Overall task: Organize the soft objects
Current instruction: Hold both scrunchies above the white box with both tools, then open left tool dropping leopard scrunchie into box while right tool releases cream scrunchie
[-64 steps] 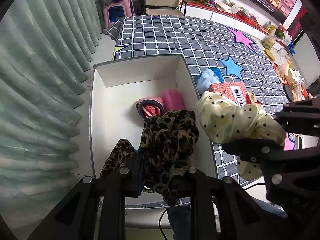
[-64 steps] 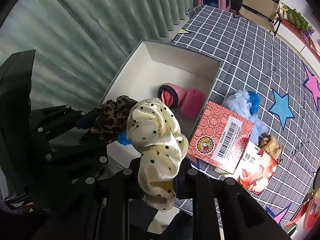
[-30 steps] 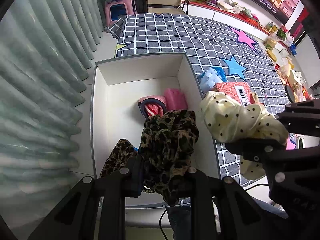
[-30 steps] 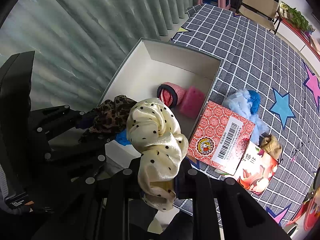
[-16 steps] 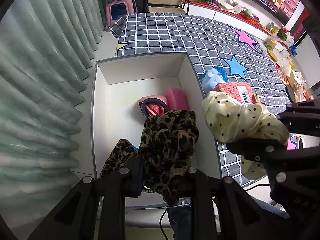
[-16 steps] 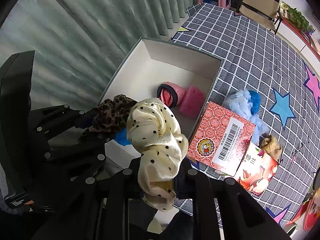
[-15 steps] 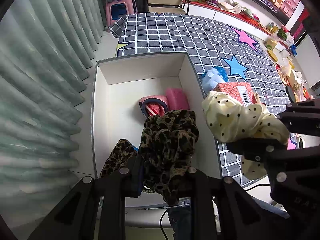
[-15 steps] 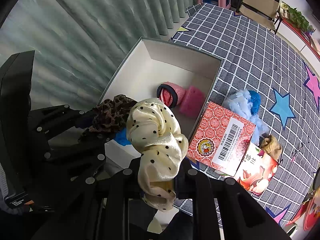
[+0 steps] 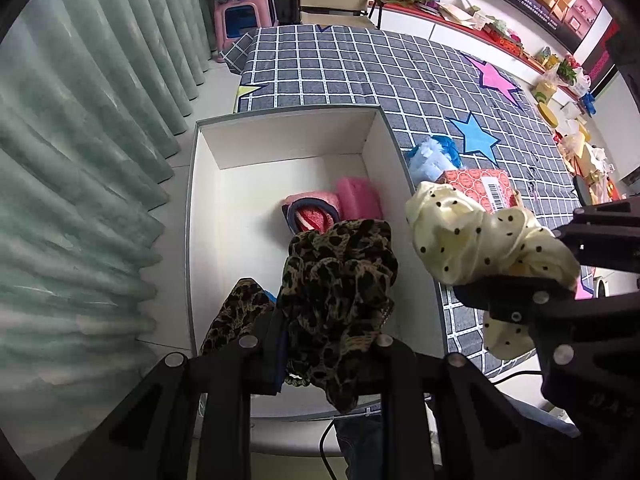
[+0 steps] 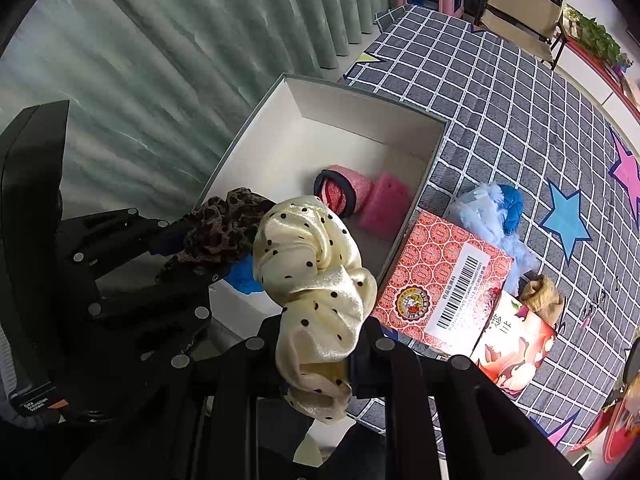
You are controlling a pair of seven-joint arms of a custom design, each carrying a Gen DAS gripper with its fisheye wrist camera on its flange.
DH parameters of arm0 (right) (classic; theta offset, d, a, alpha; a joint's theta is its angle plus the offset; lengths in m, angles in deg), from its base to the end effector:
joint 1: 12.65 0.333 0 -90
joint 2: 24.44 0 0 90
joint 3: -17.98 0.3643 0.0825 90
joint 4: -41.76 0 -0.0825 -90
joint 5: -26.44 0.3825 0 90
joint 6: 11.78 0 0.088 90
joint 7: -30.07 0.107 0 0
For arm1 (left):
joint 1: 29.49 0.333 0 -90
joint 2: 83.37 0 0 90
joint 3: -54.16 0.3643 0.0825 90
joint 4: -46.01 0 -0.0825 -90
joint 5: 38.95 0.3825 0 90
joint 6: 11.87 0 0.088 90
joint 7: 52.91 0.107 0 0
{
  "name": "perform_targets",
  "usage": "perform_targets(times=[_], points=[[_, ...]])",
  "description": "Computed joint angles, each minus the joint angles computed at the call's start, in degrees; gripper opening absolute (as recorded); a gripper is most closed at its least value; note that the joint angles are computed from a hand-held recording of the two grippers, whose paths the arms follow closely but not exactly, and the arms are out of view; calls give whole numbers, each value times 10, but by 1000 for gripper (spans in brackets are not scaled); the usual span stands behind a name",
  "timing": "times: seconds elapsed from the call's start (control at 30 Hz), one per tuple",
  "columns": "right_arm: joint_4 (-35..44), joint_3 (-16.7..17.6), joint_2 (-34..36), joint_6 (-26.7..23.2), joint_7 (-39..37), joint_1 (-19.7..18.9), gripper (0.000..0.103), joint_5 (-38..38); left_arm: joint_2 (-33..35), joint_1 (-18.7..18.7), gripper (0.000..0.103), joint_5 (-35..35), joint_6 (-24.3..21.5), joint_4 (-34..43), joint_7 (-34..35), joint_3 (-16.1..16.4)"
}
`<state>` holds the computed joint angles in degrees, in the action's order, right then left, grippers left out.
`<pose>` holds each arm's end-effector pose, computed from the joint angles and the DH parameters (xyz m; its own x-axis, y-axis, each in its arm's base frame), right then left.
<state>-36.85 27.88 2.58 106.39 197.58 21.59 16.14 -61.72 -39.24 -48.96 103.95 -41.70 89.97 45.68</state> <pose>0.5552 0.4866 0.5151 -0.4946 -0.8468 -0.1958 -0.8404 0.5234 -0.1408 0.6653 -0.2126 0.4995 -0.9182 -0.3933 0.0470 -0.3928 0.8885 -0.2372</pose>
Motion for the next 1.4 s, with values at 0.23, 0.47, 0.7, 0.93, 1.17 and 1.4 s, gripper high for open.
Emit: perform_targets(times=[0.23, 0.47, 0.7, 0.93, 1.17, 1.4], points=[[17, 1, 11, -8, -20, -3, 20, 6, 9, -1, 24, 1, -4, 12, -14, 2], [-2, -2, 4, 7, -20, -15, 20, 18, 23, -5, 24, 7, 4, 24, -30, 4], [-41, -8, -15, 43, -2, -36, 20, 25, 48, -15, 24, 23, 13, 50, -56, 8], [-51, -4, -14, 64, -4, -61, 20, 44, 68, -25, 24, 43, 2, 70, -82, 13], [-23, 1, 11, 56, -36, -69, 20, 58, 68, -28, 24, 58, 2, 60, -94, 16], [-5, -1, 27, 51, -58, -70, 20, 63, 66, -29, 27, 67, 5, 50, -100, 17]])
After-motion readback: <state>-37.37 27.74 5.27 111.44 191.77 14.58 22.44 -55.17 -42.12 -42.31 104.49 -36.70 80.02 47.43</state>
